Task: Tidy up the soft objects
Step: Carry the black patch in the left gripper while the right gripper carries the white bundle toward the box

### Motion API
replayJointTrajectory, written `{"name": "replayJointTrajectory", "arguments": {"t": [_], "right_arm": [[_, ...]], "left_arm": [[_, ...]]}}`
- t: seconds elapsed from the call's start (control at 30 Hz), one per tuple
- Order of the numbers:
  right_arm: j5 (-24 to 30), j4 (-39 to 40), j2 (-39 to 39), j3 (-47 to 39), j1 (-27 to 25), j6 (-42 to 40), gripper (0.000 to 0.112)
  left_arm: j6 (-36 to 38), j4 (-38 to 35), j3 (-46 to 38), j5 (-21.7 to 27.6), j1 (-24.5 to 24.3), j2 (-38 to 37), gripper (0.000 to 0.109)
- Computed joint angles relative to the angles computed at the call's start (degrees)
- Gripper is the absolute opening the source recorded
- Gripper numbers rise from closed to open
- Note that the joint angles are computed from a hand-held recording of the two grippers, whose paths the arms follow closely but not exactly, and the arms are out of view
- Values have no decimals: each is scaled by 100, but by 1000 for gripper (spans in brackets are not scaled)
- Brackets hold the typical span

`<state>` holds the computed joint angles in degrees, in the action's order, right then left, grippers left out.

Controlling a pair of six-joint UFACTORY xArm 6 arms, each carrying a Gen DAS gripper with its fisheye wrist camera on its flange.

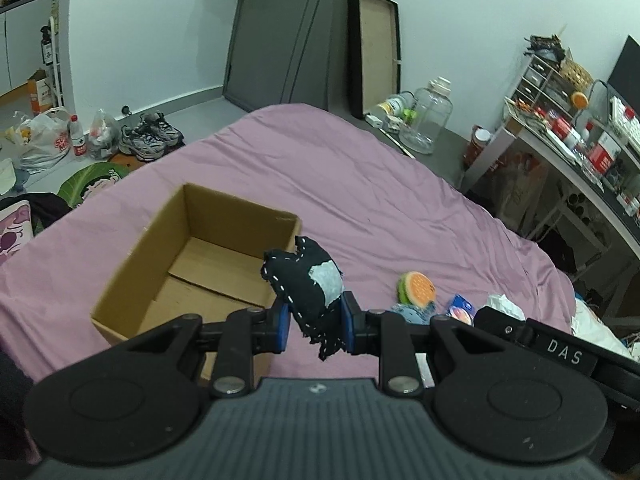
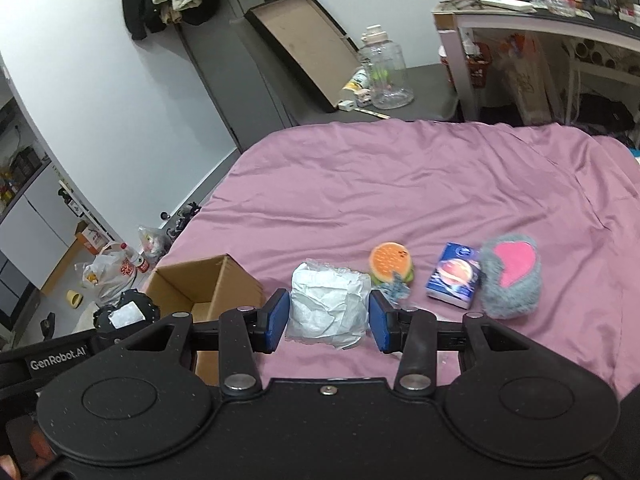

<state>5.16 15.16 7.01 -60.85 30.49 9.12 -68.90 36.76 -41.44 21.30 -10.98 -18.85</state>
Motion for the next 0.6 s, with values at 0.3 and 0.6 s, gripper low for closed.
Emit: {"name": "replayJointTrajectory", "arguments": {"t": [0.3, 0.6], "right_arm": [[187, -1250, 419, -618, 210, 1149, 43], [565, -2106, 1025, -1437, 387, 1987, 43]], "left_arm": [[694, -565, 203, -353, 589, -127, 25], [1980, -1823, 293, -866, 1110, 161, 25]]}}
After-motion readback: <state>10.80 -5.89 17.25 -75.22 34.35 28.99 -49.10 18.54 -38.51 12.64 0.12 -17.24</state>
